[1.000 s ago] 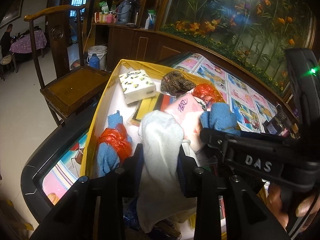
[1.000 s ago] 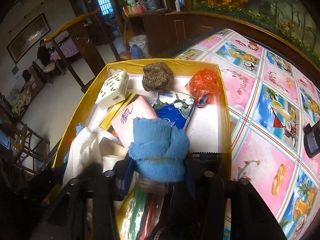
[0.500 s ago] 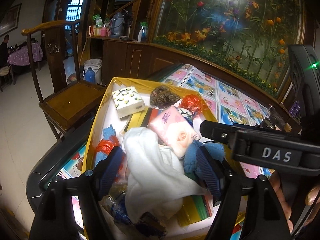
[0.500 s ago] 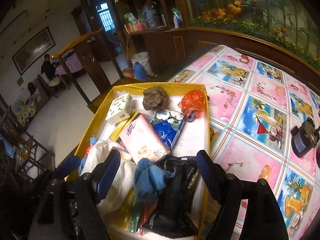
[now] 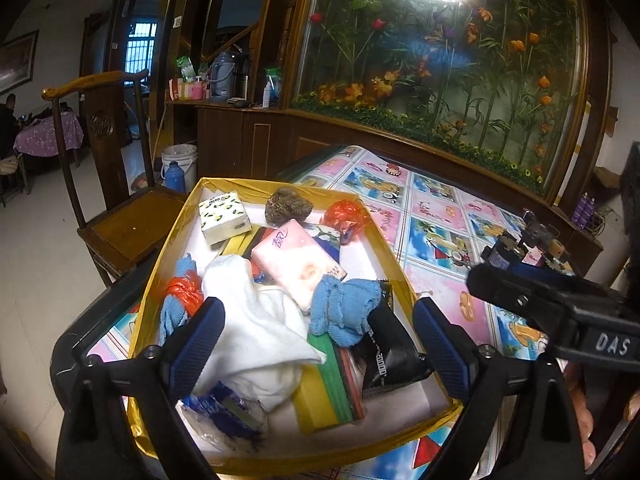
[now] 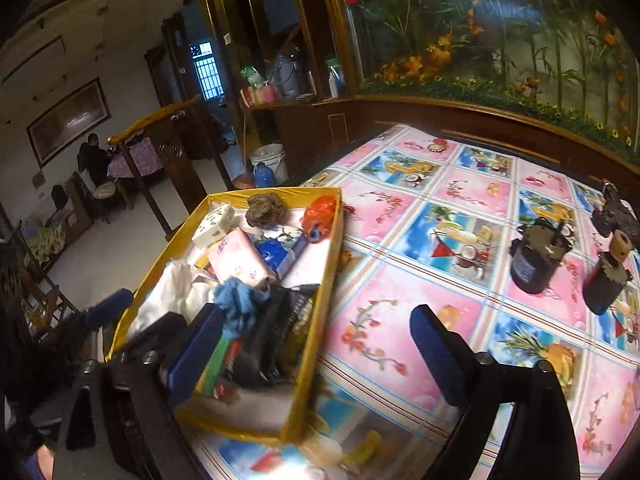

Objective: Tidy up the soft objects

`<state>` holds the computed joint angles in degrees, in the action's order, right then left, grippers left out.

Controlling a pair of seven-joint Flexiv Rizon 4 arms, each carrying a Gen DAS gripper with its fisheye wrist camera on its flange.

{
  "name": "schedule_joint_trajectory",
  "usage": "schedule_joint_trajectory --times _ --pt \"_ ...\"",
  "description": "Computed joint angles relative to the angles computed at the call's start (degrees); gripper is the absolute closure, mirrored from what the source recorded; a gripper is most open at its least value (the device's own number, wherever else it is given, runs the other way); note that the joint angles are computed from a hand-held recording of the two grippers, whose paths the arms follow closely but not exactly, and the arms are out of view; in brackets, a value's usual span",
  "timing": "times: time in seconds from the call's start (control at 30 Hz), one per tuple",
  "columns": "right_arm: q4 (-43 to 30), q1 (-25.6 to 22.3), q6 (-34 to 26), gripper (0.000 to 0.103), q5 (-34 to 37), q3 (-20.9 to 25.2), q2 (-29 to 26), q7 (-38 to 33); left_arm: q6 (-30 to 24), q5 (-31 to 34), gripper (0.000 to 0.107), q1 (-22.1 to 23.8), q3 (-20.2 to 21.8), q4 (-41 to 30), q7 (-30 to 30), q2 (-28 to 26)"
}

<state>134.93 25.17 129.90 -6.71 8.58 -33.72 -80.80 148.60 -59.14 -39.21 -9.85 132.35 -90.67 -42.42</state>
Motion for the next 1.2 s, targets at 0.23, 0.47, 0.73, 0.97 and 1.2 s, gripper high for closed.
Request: schedule_joint_trajectory --times 0.23,0.47,0.73,0.97,1.2 --pt "6.8 -0.61 13.36 0.001 5.11 -0.68 -2.63 -6.04 4.27 -5.42 0.005 -2.77 -1.7 -2.09 3.64 -1.88" --pt "9.2 -1.19 23.56 0.001 10.03 -1.2 -7.67 -7.36 6.96 -13.85 0.005 -5.41 -4.53 -4.28 9.28 -3.0" --pt "9.41 -0.63 25.87 0.001 9.79 -1.11 -8.43 -7.68 5.54 -26.45 0.004 -5.81 -9.84 -6.35 19.13 -1.19" --pt "9.84 -0.19 26.57 0.001 8.81 -0.96 -8.6 -8.56 5.83 -24.23 0.004 -6.2 -9.0 -4.45 12.3 -1.35" --pt "9.82 3.49 28.79 0.001 12.4 -1.2 -9.68 -12.45 9.22 -28.1 0.004 -6.08 -10.22 -7.02 16.15 -3.57"
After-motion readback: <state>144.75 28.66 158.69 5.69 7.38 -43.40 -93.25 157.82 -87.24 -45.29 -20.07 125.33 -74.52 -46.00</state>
